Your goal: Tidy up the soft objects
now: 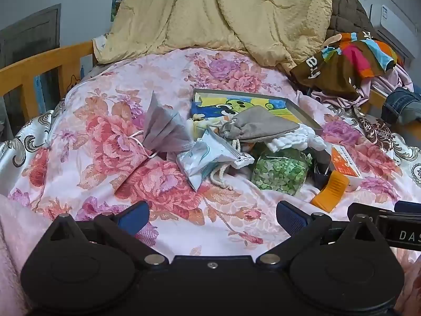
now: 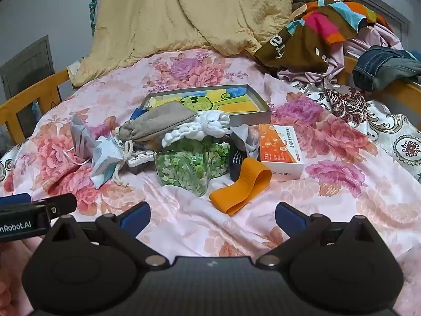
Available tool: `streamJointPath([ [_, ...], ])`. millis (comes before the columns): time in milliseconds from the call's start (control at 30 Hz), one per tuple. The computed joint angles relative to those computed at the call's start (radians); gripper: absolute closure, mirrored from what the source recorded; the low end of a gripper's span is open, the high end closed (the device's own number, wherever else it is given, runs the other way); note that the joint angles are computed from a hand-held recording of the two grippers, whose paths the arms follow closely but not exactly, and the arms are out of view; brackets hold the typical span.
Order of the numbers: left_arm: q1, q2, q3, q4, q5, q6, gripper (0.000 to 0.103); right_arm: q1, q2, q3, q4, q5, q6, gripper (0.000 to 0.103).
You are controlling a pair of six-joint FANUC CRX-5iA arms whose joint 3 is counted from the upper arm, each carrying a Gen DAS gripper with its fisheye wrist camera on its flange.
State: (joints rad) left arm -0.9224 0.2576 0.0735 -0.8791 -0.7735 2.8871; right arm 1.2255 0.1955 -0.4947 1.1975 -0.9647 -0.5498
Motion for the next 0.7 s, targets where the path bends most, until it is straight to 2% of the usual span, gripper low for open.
streamJointPath([
  [200,-0.014,0.016,0.020,-0.004,-0.022,0.007,0.001,-0.003,-0.001,-0.001,-0.001,0.008,0.003,0.000],
  [700,0.004,0.012,0.003,0.007,0.001,-0.004,0.001,-0.003,-0.003,-0.006,-0.002,0.010,-0.003,0.000],
])
